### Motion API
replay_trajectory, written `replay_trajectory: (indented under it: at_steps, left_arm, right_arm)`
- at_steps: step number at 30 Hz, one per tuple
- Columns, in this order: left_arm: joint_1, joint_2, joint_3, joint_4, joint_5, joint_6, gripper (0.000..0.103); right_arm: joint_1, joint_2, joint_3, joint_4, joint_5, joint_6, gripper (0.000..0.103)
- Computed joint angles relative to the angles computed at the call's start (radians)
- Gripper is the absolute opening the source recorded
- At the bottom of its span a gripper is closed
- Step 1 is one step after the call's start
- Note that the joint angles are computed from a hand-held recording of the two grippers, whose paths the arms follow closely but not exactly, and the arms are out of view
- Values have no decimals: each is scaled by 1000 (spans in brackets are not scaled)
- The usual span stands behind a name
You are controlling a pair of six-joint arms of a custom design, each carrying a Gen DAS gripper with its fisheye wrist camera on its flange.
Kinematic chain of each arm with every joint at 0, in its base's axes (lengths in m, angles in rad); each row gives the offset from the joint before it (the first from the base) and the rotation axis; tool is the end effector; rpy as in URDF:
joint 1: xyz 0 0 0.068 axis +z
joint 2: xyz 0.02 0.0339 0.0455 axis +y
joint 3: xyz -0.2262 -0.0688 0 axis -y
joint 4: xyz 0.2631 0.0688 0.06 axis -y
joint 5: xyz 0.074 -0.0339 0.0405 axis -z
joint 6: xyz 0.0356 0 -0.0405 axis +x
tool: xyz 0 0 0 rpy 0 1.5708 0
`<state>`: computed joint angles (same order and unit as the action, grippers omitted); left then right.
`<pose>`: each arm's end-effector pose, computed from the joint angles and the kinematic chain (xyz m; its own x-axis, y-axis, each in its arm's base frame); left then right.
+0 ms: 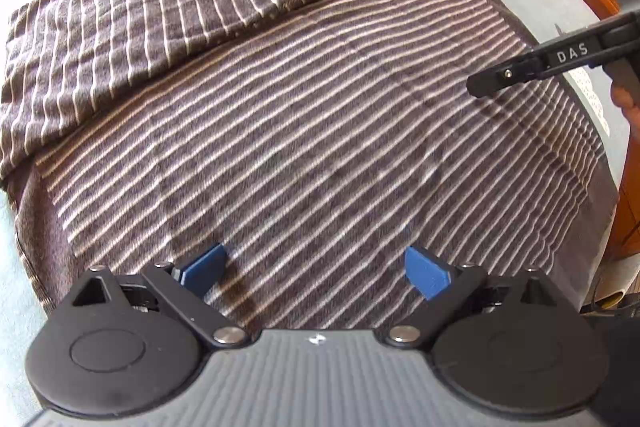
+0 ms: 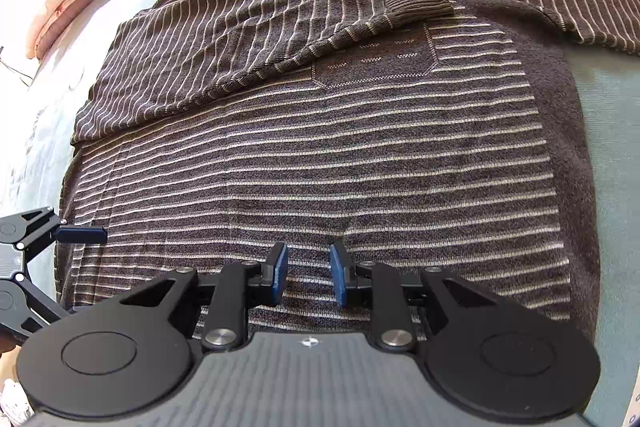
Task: Fold clothes
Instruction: 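Open the right gripper and lift it off the folded side, then move the open right gripper to the cuff of the unfolded sleeve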
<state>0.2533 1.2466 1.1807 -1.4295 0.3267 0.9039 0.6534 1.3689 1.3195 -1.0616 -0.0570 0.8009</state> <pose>0.2183 0.0447 0.2630 -0.7652 0.5706 -0.2980 0.6262 0.7672 -0.1388 0.2282 0.1773 0.2839 -0.9454 0.1789 -0.2722 0.0745 0.9322 0.3542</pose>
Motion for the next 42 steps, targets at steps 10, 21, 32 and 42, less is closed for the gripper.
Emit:
replay_trajectory:
  at_steps: [10, 21, 32, 42]
  left_arm:
    - [57, 73, 133, -74, 76, 114, 96]
    - [-176, 60, 80, 175, 126, -229, 96]
    - [-602, 105, 198, 335, -60, -690, 96]
    - [-908, 484, 521, 503, -127, -943, 96]
  right_arm:
    - [62, 83, 177, -190, 104, 113, 30]
    - [-189, 97, 68, 14, 234, 26, 48]
    - [-586, -301, -180, 72, -66, -126, 52]
    - [-1437, -64, -125, 196, -479, -418, 64]
